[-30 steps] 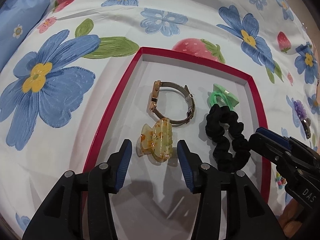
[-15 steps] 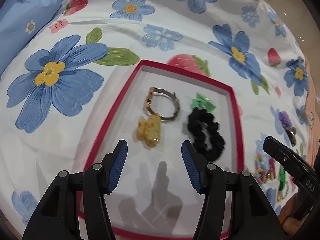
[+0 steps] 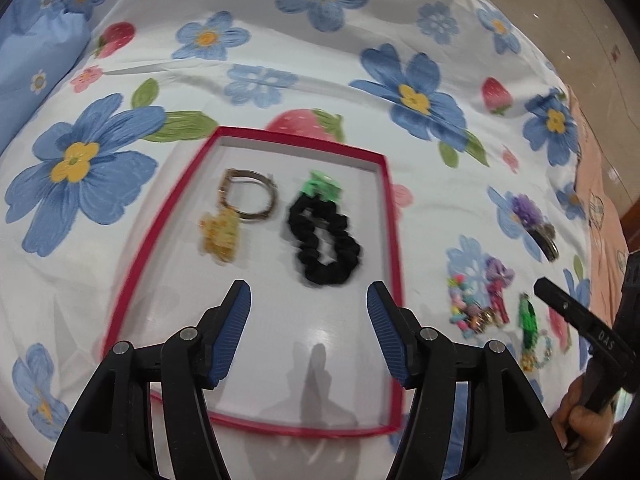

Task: Organize jewelry
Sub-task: 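Grasp the beaded bracelet with the left tool while the right tool grasps the pink clip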

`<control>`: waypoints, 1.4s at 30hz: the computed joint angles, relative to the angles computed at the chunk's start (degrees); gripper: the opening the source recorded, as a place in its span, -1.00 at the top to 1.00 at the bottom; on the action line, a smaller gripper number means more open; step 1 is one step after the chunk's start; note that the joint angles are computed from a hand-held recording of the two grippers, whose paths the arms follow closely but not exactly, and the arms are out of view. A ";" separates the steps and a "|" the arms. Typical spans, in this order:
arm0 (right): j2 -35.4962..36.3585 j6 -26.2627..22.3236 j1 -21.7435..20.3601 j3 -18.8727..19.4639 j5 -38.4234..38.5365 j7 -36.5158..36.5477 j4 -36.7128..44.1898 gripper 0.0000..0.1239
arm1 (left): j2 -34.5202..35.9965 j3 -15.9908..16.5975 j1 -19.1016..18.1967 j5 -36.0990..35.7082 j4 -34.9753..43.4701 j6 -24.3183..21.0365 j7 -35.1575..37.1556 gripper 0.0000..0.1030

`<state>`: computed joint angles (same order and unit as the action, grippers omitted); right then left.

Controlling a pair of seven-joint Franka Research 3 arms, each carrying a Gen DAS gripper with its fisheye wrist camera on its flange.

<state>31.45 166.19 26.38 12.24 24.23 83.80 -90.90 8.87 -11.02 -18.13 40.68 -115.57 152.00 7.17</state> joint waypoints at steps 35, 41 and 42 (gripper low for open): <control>-11.10 8.34 -6.01 0.38 6.15 -2.34 -18.79 0.26 | 15.00 0.15 -8.02 -7.72 19.19 -5.50 15.16 -0.16; -8.75 5.54 -6.15 1.84 5.65 -4.91 -15.23 0.29 | 17.78 0.44 -8.31 -9.49 22.06 -5.90 17.13 -0.16; -8.13 4.89 -5.97 1.95 5.48 -5.41 -14.34 0.29 | 18.37 0.52 -8.42 -9.69 22.74 -6.14 17.65 -0.16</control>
<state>23.33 171.09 20.41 14.20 29.71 78.39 -105.24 27.24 -10.50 -26.55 30.99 -92.83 145.85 24.81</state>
